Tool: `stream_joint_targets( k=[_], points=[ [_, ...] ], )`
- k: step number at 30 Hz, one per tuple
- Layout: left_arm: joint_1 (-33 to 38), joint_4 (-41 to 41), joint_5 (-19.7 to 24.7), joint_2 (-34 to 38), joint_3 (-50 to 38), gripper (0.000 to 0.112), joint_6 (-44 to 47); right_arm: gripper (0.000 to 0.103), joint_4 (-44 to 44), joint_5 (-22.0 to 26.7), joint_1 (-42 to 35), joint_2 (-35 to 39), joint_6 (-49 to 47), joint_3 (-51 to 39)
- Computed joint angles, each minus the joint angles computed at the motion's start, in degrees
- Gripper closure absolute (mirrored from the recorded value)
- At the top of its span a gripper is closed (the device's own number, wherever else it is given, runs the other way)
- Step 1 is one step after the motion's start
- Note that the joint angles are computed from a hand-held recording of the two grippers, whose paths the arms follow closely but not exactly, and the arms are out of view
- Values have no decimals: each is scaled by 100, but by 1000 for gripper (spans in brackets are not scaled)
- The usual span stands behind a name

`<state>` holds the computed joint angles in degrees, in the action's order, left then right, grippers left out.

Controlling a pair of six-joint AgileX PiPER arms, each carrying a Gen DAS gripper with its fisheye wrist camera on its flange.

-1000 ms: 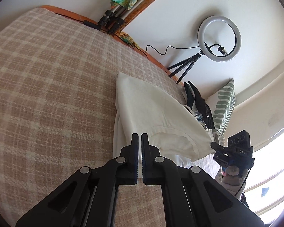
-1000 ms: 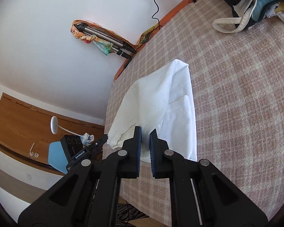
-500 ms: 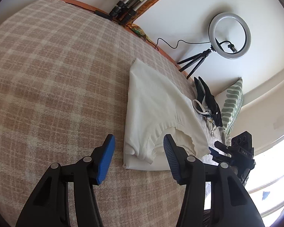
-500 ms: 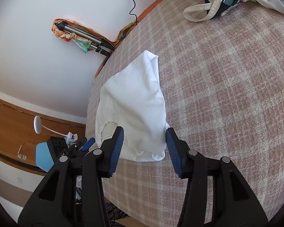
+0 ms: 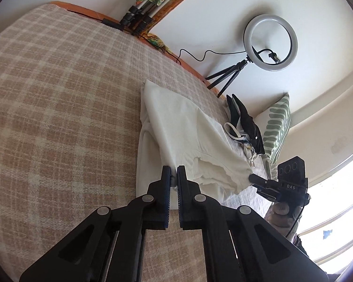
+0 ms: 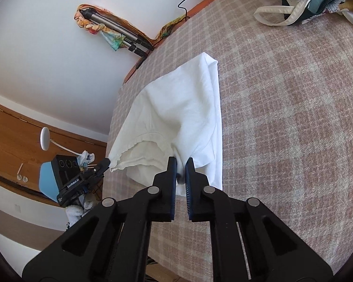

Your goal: Fold small clothes

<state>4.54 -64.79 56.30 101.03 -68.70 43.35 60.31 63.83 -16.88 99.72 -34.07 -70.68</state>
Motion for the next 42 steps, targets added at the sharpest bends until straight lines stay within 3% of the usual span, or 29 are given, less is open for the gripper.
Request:
stream_joint_targets(
  k=[3, 9, 13, 15, 17, 19, 23, 27, 30, 37, 42],
  points=[
    [82, -25, 135, -104, 138, 109, 37, 95, 137, 253, -165, -40, -72, 85],
    [-252, 650, -344, -255, 500, 109, 79, 96, -785, -132, 11, 51, 325, 219],
    [-333, 1064, -437, -259, 460, 108, -130, 96, -1632, -579, 452, -259, 241, 201],
    [-336, 1416, -356, -275, 267, 107, -415, 89, -1771, -440, 522, -324, 196, 17],
    [-263, 1368, -308, -378, 185, 107, -376, 60, -1761, -519, 515, -420, 81, -96],
    [-286, 1344, -379, -474, 42, 107, -448, 56, -1632, -745, 453, -456, 42, -213],
    [-752, 1448, -777, -393, -504, 107, -804, 56, -1459, -970, 428, -65, 228, -873],
    [-1414, 1965, -1195, 113, -1317, 107, -1307, 56, -1188, -633, 425, 774, 700, -1886],
    [-1668, 2074, -1132, 640, -1908, 107, -1549, 56, -1399, -605, 569, 1351, 1164, -2564],
    [-1871, 2274, -991, 1455, -2761, 107, -2028, 57, -977, 6, 484, 2647, 1969, -3938],
    [-1837, 2205, -842, 1801, -3216, 107, -2216, 67, -1035, 445, 582, 3273, 2436, -4909]
  ],
)
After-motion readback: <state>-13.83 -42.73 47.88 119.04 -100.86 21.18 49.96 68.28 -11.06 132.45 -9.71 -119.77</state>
